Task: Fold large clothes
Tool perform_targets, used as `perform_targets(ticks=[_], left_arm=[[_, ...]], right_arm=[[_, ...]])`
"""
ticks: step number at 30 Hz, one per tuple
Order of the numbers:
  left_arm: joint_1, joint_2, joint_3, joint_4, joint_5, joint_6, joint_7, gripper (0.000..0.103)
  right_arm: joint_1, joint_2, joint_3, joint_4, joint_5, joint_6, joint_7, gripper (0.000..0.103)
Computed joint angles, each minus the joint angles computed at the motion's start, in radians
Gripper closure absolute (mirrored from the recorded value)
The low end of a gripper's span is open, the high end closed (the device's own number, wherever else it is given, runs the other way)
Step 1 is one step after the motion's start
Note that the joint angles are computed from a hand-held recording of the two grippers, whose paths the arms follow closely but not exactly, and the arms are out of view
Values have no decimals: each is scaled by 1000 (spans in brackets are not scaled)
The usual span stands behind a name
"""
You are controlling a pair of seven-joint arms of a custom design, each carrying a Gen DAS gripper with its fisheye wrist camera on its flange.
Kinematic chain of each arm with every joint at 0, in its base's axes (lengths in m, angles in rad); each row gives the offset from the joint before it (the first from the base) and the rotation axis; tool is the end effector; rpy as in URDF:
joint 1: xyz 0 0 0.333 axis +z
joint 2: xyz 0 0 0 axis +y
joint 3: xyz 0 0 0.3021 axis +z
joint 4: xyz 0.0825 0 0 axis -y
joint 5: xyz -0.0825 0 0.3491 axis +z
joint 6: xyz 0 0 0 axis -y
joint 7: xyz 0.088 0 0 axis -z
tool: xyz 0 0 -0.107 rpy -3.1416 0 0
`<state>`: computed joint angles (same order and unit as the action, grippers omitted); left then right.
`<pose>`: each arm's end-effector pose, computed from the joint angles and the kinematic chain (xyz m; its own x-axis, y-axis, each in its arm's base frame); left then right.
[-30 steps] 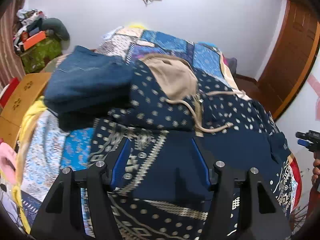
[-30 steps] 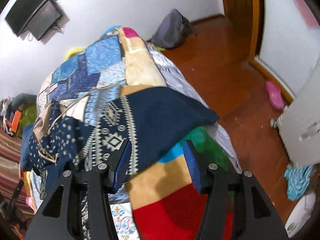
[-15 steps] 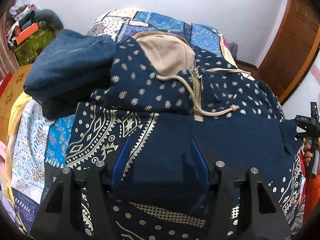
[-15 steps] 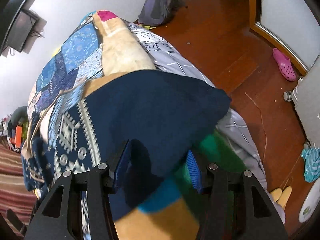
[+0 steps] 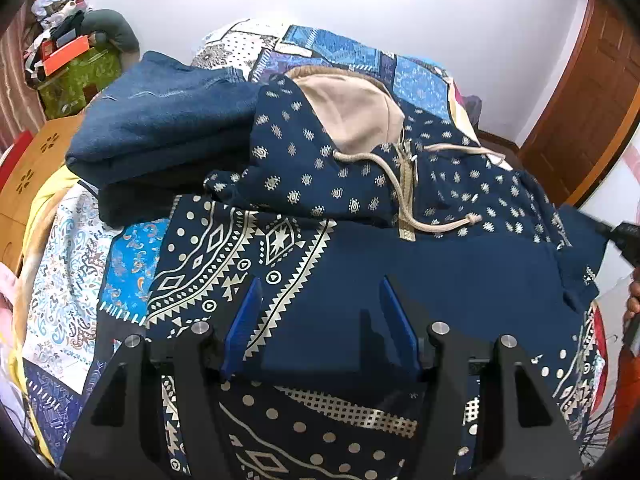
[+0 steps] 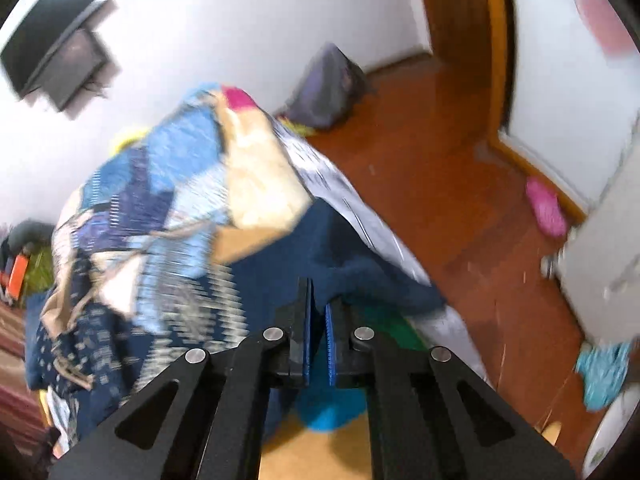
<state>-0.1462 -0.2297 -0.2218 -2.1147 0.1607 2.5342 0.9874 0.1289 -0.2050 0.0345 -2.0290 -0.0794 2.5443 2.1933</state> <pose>0.4673 -0.1924 0.5812 0.0502 -0.9869 0.1532 -0.7910 -0.1330 -0.5972 0.5074 0.0863 0.6155 -0.2785 -0.9074 -0.3147 -0.6984 0.4163 -0.5822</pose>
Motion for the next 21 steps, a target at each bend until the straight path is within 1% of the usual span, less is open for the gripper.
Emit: perform_targets(ticks=[4,9,12,16,21], left_arm=[[0,-32,0,-18,-2,14,-4,43],[2,-71,1,-42,-9,22,3,43],[6,-93,1,-57,-10,22,9,43],[10,-116,3,-74,-20,24,13,43],[9,-132,3,-92,-35,21,21,43]], right_arm=[[22,-44,17,30,-12,25,-54,98],[76,-93,20,46,58,74,-164,98],[110,-91,25,66,102,88,-219,98],[175,-65,21,95,202,72,-327,98],[216,-20,43,108,262,13,-404,98]])
